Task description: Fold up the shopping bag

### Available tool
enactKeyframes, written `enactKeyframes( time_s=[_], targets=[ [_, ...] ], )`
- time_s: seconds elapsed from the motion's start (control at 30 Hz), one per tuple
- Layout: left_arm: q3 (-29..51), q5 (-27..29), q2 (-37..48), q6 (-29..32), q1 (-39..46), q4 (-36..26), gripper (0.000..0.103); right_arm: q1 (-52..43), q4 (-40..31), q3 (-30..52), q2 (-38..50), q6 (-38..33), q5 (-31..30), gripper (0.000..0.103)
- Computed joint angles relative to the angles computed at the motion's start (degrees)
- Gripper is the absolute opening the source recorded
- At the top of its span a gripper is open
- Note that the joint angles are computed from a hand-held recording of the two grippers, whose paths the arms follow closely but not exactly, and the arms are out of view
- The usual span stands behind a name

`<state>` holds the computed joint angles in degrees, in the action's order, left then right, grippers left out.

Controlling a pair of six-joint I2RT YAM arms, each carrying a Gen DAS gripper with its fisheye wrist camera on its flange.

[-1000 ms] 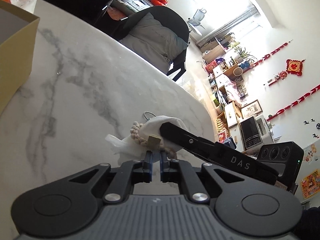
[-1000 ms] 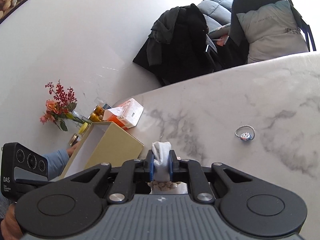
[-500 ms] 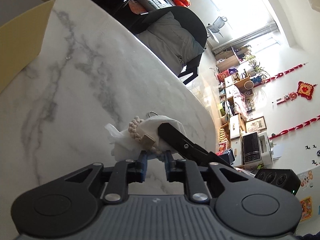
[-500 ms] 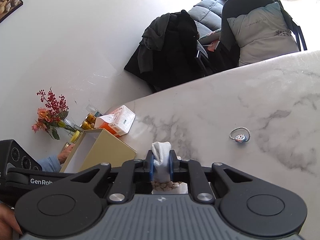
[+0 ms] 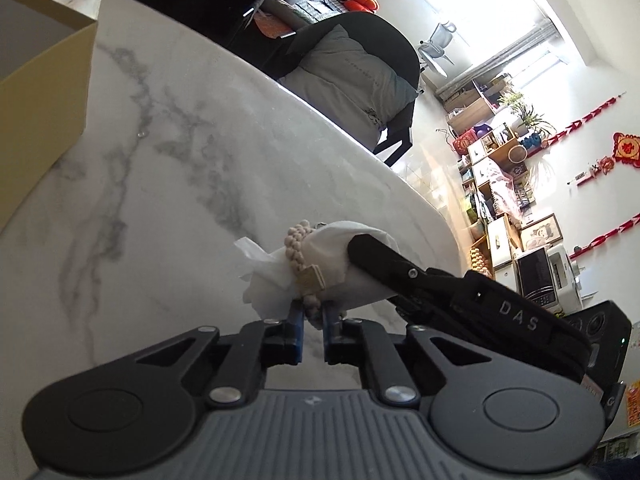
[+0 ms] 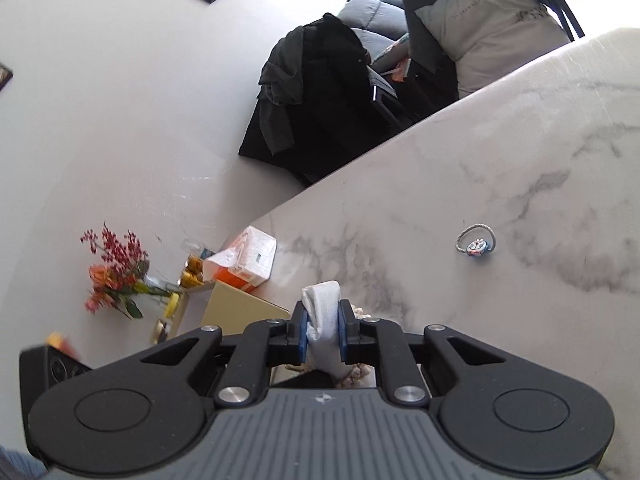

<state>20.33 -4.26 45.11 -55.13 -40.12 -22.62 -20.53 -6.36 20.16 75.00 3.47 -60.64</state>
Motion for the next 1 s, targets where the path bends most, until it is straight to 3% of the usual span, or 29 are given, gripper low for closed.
enactKeyframes(
  time_s=[0.2, 0.37, 0.47, 0.53, 0.67, 0.73, 0.8, 0.83, 0.93, 1.0],
  targets=[
    [3.86, -7.14, 3.88, 6.09, -5.48, -5.95, 0.006, -0.57, -4.27, 3.08, 4.88, -0.95, -0.67, 0.016],
    [5.01, -9.36, 4.68, 11.04, -7.30, -8.60, 0.008, -1.66, -6.99, 5.94, 11.44, -0.04, -2.87, 0.016],
    [5.26, -8.92, 4.25, 13.34, -6.95, -10.21, 0.015, -1.83, -10.09, 8.42, 16.52, -1.52, -3.41, 0.016],
    [5.60, -9.39, 3.03, 15.25, -6.54, -12.20, 0.033, -1.45, -13.05, 10.42, 19.89, -3.88, -3.57, 0.016],
    [6.70, -14.76, 3.14, 19.93, -7.81, -15.54, 0.034, 0.02, -21.50, 16.38, 28.38, -9.36, -3.50, 0.017],
    [6.45, -14.63, 4.57, 26.65, -7.99, -14.68, 0.041, 1.06, -27.96, 21.08, 34.01, -12.99, -3.20, 0.018],
    [6.14, -13.26, 6.67, 34.99, -7.83, -13.02, 0.054, 2.73, -36.31, 27.02, 39.17, -18.40, -1.28, 0.020],
    [5.80, -12.96, 7.85, 38.92, -8.10, -11.89, 0.055, 3.50, -37.18, 28.25, 39.13, -19.11, 0.21, 0.021],
    [4.56, -10.72, 10.80, 44.19, -6.57, -7.88, 0.057, 5.72, -38.72, 31.49, 38.33, -20.77, 4.95, 0.031],
    [3.73, -6.92, 12.41, 45.01, -3.12, -4.99, 0.057, 7.13, -39.85, 33.78, 38.01, -22.02, 8.19, 0.050]
  ],
)
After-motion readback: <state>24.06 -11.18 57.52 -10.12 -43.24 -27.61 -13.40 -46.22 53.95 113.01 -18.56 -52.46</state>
